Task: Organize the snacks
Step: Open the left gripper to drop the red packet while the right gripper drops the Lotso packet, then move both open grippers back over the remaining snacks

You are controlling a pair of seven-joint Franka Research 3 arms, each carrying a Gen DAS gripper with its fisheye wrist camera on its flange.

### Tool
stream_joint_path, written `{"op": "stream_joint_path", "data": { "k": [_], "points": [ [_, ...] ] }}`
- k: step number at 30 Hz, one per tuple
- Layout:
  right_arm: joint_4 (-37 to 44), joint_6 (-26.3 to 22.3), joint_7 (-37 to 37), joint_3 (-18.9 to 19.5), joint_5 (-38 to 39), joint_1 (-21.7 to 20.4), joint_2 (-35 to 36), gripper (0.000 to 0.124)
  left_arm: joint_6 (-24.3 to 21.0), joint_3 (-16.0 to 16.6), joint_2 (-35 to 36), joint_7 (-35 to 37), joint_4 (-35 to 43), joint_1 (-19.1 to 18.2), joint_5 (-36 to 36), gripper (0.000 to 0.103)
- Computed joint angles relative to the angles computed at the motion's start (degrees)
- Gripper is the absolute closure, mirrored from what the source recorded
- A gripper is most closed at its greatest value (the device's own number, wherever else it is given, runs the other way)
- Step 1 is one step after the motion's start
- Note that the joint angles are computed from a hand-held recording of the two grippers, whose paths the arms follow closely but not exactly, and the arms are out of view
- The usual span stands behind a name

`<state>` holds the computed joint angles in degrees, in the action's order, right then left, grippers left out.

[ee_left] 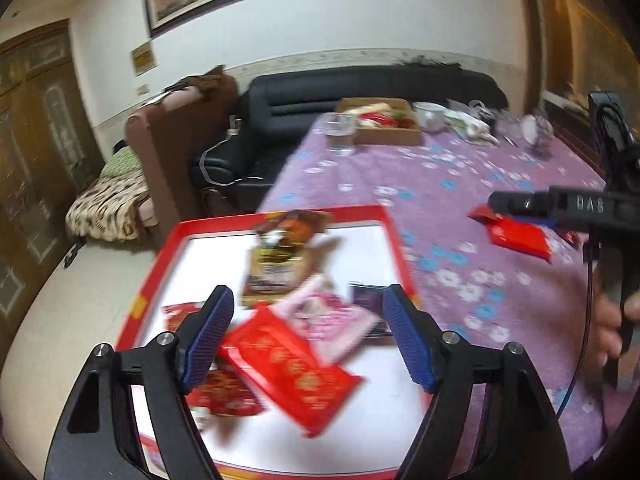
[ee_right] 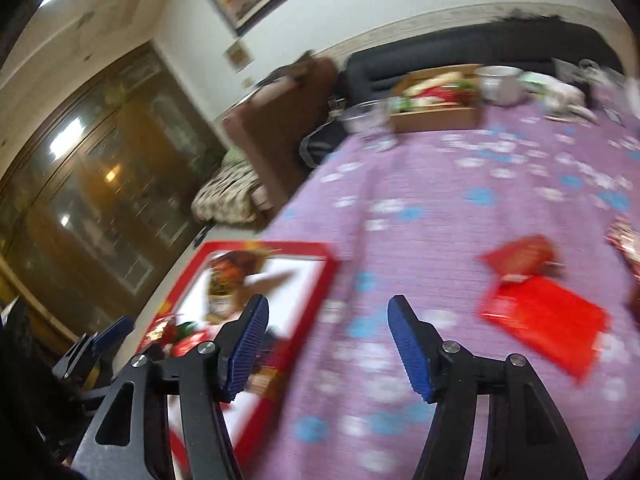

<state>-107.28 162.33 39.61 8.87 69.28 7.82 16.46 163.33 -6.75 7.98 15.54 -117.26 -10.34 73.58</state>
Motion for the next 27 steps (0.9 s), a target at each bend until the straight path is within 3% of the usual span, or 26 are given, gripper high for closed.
{"op": "stream_joint_path", "data": {
  "k": [12, 15, 19, 22, 24, 27],
  "points": [
    [-6.8, -2.1, -7.1, -7.4, 17.5, -8.4, -6.0, 0.056, -3.5, -2.7, 6.6, 19.9, 7.5, -6.8, -13.7, 0.026],
    [-7.1, -1.8, -3.6, -8.9, 12.6, -8.7, -5.7, 0.055, -4.6, -2.8, 8.1, 24.2, 9.4, -8.4, -16.7, 0.026],
    [-5.0, -2.1, 5.8, -9.9, -1.7, -8.9, -2.6, 0.055, -5.4, -2.9, 10.2, 29.8, 12.0, -9.3, -22.6, 0.026],
    [-3.7, -2.5, 10.7, -9.7, -11.0, -8.9, -0.3, 0.055, -6.1, -2.3, 11.1, 32.0, 13.9, -10.1, -25.3, 0.026],
    [-4.0, 0.0, 13.6, -9.5, -16.3, -8.2, 0.4, 0.056, -6.1, -1.9, 11.7, 32.5, 14.7, -10.5, -26.3, 0.026],
    [-3.7, 1.1, 15.1, -8.1, -19.5, -9.1, 1.7, 0.061, -6.3, -1.6, 12.7, 33.6, 16.2, -10.7, -28.2, 0.026]
  ]
}}
